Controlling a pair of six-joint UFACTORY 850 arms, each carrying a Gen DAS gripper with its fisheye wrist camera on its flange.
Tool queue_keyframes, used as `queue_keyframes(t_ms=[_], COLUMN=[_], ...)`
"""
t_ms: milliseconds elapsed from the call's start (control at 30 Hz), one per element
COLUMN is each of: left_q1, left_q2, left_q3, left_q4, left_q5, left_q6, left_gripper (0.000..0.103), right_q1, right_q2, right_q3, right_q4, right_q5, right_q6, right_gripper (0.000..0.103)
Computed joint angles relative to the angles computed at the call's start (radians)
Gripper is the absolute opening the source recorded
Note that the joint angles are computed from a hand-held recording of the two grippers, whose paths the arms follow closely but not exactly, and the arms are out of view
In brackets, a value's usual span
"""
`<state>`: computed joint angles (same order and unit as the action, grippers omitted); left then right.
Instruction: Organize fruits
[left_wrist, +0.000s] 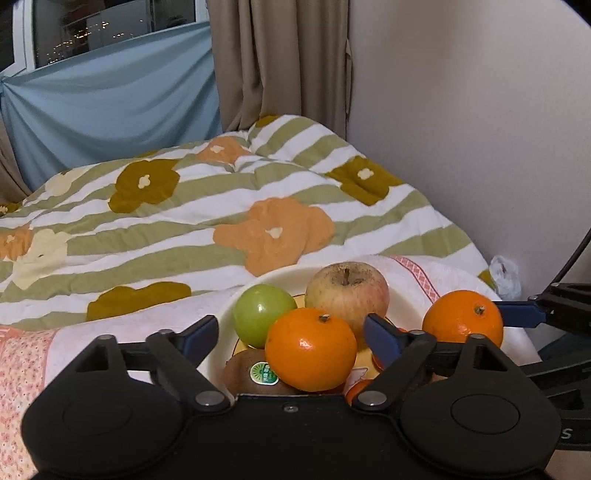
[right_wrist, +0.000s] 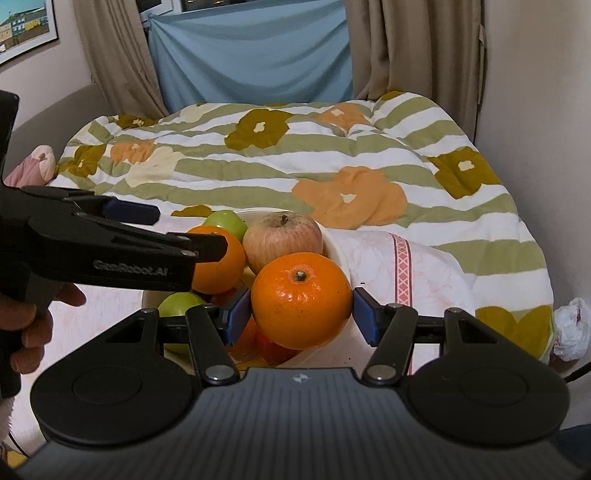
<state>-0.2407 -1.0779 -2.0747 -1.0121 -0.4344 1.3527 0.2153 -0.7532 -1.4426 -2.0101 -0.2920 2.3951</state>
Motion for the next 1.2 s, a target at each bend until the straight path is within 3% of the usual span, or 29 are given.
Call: queue_keyframes(t_ms=[233, 400, 600, 733, 900, 1067, 1200], left_q1=[0.019, 0.027, 0.031, 0.039, 0.049, 0.070, 0.096], left_q2=[0.071, 0.105, 0.162, 0.194, 0.225, 0.267, 0.316], left_q3=[0.110, 0.169, 0.266, 0.320, 0.371, 0.426, 0.477], left_q4=[-0.087, -0.135, -0.201, -0.275, -0.363, -0.516, -0.630], left_q5=[0.074, 0.138, 0.224, 0.250, 0.265, 0.229, 0.181], left_q6=[0.060, 0.076, 0.110, 0.171, 0.262, 0.436, 0.561], left_gripper=[0.092, 0.092, 0.092, 0.092, 0.092, 0.092, 0.092], right_q1=[-0.006, -0.004, -0.016, -0.013, 0.010, 0.031, 0.076], right_q2=[-0.016, -0.053, -0.075, -0.093, -0.080, -0.030, 0.029], right_q3=[-0.020, -0.063, -0.082, -0.109, -0.084, -0.029, 0.019], right_q4=[-0.141, -0.125, -0.326, -0.181, -0.130, -0.103, -0.011], right_q5=[0.030, 0.038, 0.081, 0.105, 0.008, -0.045, -0.133], right_q6=[0.074, -0.062, 0.075, -0.103, -0.151, -0.128, -0.184], right_gripper=[0.074, 0.074, 0.074, 0.076, 0.093, 0.093, 0.093])
